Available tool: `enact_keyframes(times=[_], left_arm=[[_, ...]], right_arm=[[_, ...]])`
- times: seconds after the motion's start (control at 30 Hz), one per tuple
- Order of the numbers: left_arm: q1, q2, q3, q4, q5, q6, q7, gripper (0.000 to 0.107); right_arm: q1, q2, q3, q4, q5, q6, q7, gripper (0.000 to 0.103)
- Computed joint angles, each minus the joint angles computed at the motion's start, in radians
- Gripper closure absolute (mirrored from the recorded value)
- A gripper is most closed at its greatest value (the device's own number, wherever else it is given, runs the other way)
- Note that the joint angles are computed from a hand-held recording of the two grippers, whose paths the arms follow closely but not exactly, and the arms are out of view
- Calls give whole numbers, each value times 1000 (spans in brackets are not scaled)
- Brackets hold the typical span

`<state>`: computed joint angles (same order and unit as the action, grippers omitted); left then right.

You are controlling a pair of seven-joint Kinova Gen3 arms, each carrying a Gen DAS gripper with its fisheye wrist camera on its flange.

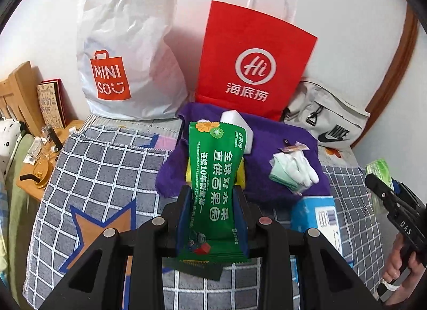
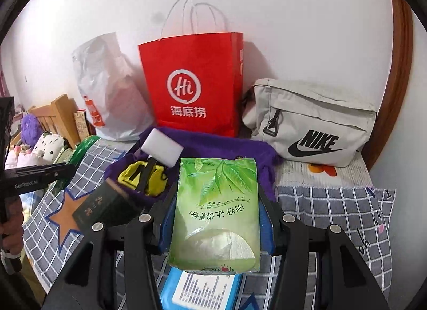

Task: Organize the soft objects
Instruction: 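Carry the held tissue pack and snack packet up to the purple towel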

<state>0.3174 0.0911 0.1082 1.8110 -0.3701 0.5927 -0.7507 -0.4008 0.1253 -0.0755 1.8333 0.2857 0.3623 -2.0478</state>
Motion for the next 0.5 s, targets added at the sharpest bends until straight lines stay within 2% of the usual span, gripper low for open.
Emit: enact_keyframes(times=[0.13, 0.23, 0.5], left_arm=[[-11, 30, -10, -29, 9, 4, -20, 78], [-19, 52, -19, -50, 24, 4, -47, 78], [-22, 106, -45, -98, 53, 6, -89, 78]], right_arm=[[18, 39, 3, -45, -25, 5, 30, 51], [61, 70, -17, -81, -99, 3, 106, 52], [79, 150, -10, -187, -188, 26, 205, 52]])
